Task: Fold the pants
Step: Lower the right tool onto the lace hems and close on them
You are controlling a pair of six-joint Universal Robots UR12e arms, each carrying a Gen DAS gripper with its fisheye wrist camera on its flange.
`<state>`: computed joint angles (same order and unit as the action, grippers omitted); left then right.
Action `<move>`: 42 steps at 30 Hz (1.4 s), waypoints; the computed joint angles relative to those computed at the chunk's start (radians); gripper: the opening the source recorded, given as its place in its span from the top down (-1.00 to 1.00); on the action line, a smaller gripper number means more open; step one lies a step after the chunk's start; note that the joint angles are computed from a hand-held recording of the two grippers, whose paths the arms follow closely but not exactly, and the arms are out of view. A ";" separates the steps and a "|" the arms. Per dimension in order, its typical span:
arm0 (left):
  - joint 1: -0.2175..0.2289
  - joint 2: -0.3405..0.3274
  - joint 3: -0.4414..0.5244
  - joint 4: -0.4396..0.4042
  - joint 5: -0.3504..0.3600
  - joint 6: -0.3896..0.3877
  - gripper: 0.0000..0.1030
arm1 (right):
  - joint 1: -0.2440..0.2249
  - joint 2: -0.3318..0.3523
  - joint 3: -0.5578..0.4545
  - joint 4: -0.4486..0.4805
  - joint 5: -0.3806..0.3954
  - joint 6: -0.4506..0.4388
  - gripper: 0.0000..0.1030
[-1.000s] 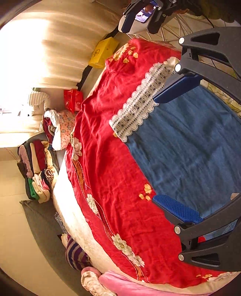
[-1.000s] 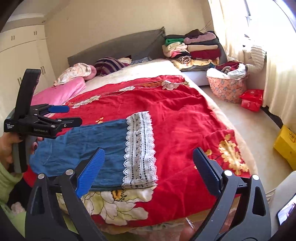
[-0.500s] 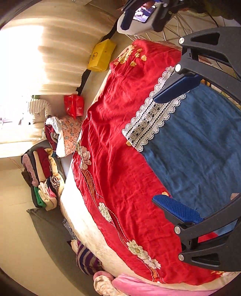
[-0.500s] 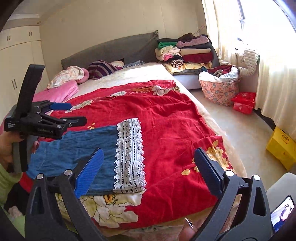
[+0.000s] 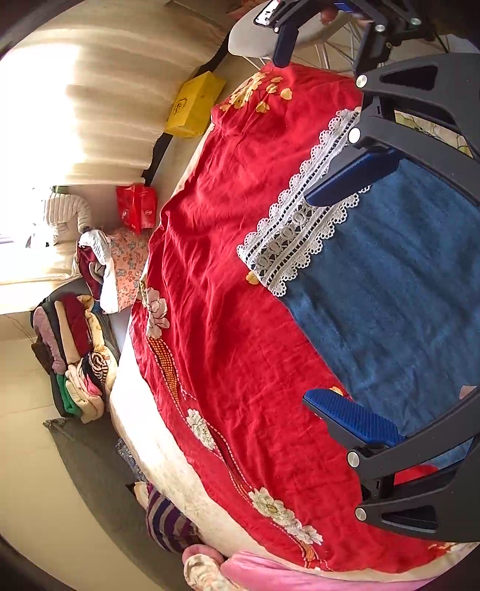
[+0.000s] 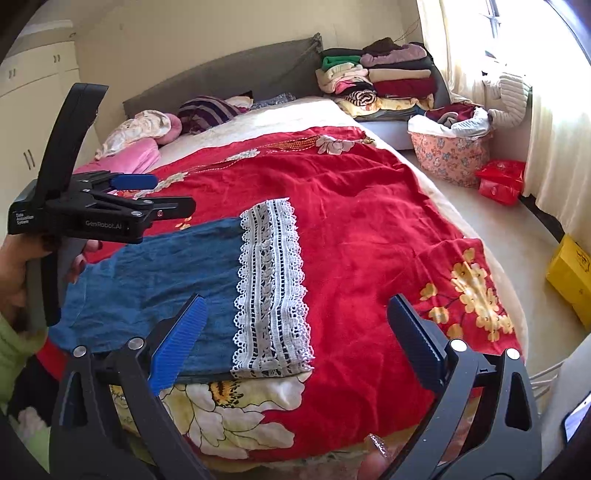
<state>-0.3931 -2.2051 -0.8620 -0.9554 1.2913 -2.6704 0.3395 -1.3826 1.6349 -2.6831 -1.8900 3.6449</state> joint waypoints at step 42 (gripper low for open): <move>-0.025 -0.221 0.305 -0.276 -0.013 0.112 -0.85 | -0.018 0.067 -0.011 0.029 0.167 0.128 -0.79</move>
